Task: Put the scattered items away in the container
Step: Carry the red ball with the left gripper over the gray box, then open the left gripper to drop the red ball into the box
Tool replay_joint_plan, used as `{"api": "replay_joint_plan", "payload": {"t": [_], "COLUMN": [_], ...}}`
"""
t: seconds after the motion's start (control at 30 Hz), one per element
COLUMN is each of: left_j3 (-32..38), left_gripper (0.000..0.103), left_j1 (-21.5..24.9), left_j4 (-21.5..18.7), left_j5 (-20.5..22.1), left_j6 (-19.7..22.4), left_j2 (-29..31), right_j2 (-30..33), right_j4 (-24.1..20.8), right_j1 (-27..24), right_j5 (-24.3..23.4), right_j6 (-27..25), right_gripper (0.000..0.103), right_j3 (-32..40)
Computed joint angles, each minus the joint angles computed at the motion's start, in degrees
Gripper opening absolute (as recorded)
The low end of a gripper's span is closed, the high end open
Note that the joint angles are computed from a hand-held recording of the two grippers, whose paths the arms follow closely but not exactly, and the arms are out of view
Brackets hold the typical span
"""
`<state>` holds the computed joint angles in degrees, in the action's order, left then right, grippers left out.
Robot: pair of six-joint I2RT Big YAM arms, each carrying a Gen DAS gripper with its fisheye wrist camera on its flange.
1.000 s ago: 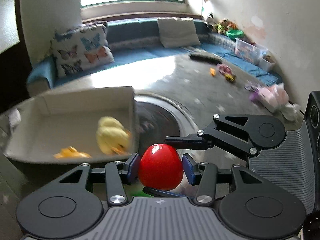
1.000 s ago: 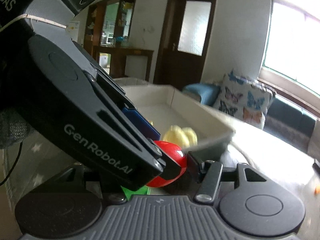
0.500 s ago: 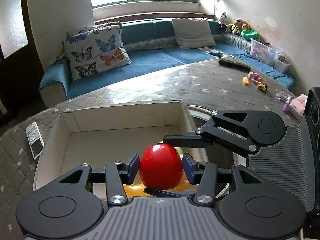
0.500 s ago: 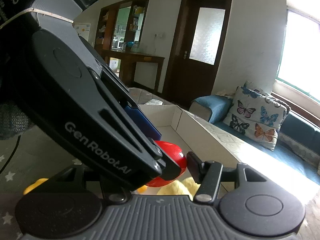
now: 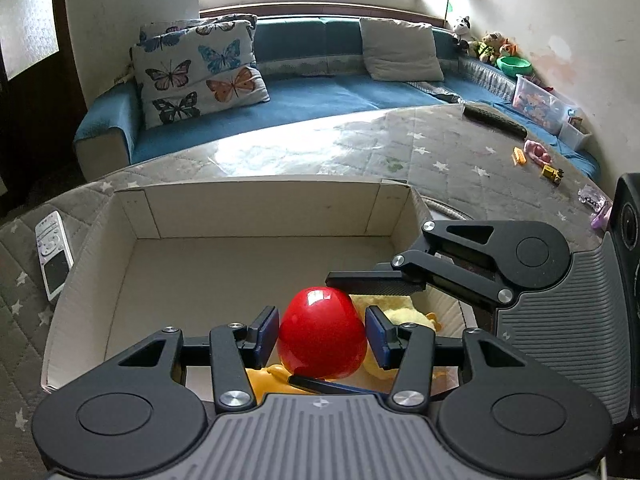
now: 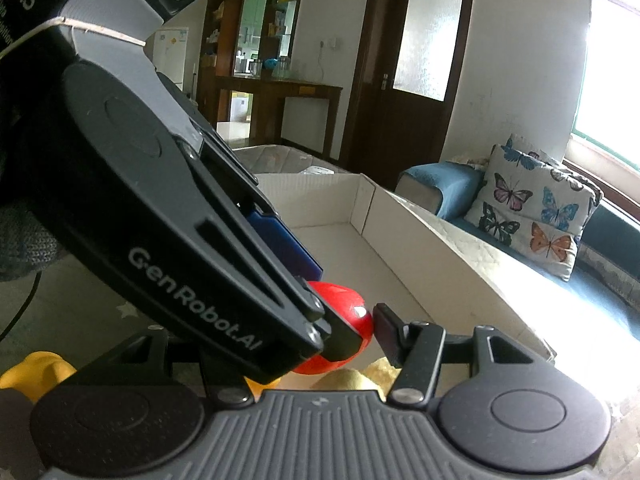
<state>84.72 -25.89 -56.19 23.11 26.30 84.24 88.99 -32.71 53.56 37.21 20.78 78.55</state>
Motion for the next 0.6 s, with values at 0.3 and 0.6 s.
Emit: {"api": "replay_joint_plan", "payload": {"t": [0.3,0.6], "left_j3": [0.70,0.28], "left_gripper": [0.050,0.049], "left_j1": [0.18,0.52], "left_j4": [-0.78,-0.18], "left_j5": [0.05,-1.08], "left_j6": [0.33,-0.09], "left_j2": [0.15,-0.85], "right_j2": [1.09,0.10], "right_j4": [-0.52,-1.42], "right_j1": [-2.13,-1.93], "right_j5": [-2.28,-1.52], "right_j6": [-0.69,0.44], "right_gripper": [0.059,0.059], "right_j3": [1.83,1.24]}}
